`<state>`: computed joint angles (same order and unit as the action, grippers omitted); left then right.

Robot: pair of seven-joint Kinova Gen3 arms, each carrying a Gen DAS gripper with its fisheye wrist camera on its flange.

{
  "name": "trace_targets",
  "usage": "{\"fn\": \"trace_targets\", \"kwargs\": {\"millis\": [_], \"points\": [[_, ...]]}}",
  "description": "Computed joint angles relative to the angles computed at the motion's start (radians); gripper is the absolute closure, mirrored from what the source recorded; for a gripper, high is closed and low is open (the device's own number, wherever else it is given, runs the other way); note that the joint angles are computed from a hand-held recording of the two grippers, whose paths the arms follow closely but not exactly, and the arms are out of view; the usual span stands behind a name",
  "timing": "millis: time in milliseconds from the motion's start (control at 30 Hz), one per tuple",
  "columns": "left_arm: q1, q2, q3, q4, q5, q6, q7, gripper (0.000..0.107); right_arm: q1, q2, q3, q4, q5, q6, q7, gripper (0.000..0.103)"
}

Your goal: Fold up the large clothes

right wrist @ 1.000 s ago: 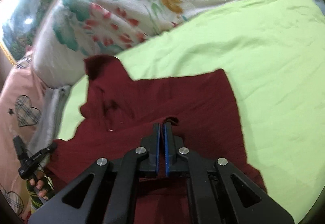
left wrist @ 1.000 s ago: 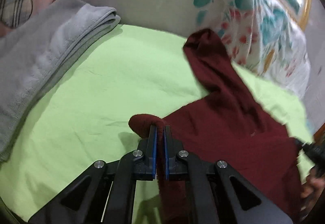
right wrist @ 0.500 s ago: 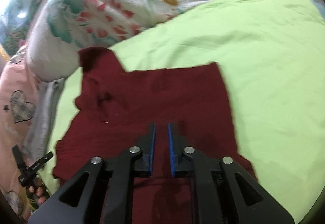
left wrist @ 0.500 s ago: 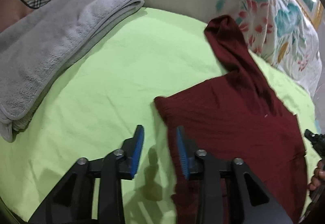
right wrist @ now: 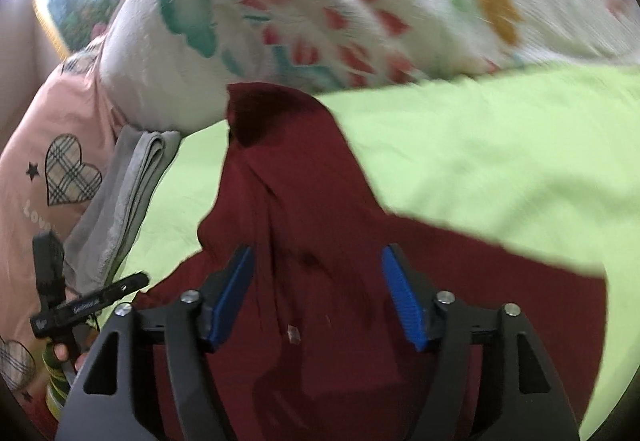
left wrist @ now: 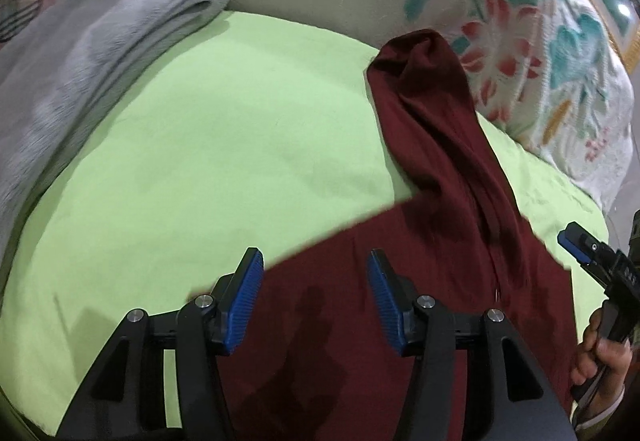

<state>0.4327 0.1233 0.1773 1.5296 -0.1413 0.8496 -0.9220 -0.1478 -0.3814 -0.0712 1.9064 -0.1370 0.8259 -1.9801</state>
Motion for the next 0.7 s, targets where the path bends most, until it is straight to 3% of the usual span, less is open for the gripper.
{"fn": "trace_targets", "kwargs": {"millis": [67,167,267,333,467,500,533,567,600,633,700], "points": [[-0.019,0.074,-0.001,-0.093,0.026,0.015,-0.035,0.052,-0.002,0.068,0.000,-0.042,0.019,-0.018,0.030,0.033],[-0.008,0.181,-0.016,-0.232,0.016,0.038,-0.079,0.052,0.080,0.180,-0.045,-0.107,0.002,-0.049,0.102,0.031],[-0.039,0.286,0.019,-0.371,0.029,0.073,-0.145,0.051,0.055,0.294,0.033,-0.165,-0.089,-0.093,0.219,0.031],[-0.031,0.355,0.001,-0.463,0.045,0.098,-0.187,0.050,0.014,0.354,0.100,-0.197,-0.152,-0.107,0.301,0.031],[0.020,0.481,-0.079,-0.649,0.049,0.142,-0.208,0.050,0.066,0.450,0.080,-0.251,-0.231,-0.115,0.400,0.031],[0.025,0.505,-0.091,-0.695,0.060,0.163,-0.207,0.052,0.089,0.466,0.062,-0.256,-0.259,-0.127,0.428,0.036],[0.027,0.530,-0.097,-0.741,0.071,0.183,-0.208,0.053,0.094,0.476,0.060,-0.260,-0.270,-0.132,0.445,0.047],[0.030,0.551,-0.099,-0.780,0.075,0.195,-0.211,0.055,0.089,0.492,0.065,-0.276,-0.265,-0.121,0.446,0.082],[0.034,0.567,-0.101,-0.812,0.081,0.210,-0.228,0.077,0.103,0.502,0.054,-0.292,-0.267,-0.101,0.446,0.098],[0.029,0.576,-0.085,-0.825,0.089,0.210,-0.261,0.106,0.112,0.500,0.050,-0.292,-0.276,-0.097,0.447,0.098],[0.036,0.556,-0.089,-0.796,0.101,0.183,-0.283,0.105,0.131,0.459,0.042,-0.259,-0.312,-0.118,0.484,0.099]]}}
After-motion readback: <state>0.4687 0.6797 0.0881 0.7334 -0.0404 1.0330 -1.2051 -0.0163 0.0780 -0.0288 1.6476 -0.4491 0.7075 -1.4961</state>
